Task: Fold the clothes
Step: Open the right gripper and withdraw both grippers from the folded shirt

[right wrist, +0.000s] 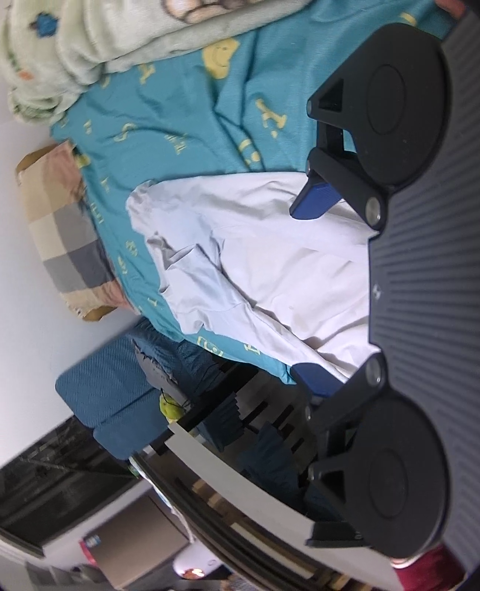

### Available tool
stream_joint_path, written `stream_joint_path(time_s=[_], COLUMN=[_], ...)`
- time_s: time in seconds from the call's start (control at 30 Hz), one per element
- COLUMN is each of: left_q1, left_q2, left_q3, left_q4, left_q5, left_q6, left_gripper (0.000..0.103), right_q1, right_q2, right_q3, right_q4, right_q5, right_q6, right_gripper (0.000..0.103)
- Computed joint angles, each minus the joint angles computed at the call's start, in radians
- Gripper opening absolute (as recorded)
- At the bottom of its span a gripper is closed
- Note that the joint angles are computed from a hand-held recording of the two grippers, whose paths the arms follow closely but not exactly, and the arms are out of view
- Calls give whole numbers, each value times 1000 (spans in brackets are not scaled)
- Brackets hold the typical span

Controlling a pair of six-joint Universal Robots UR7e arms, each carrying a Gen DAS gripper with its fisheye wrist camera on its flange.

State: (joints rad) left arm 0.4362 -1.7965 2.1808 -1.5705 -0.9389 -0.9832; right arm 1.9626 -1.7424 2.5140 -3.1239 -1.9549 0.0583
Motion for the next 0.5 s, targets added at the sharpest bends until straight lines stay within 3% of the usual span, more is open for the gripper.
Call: stream_joint_path(time_s=[0.3,0.5], left_q1=[21,110], left_q2=[51,83], left_q3=[-131,-178], left_q4=[231,254], left_q5=[-70,-200], left_q6=[21,76], left_gripper=[78,78], right_q1=[-32,-56], right_q2=[-19,-32], right_q3=[0,4], right_q4=[44,51], right_q5=[16,48], right_q6=[49,75], right_gripper=[86,86])
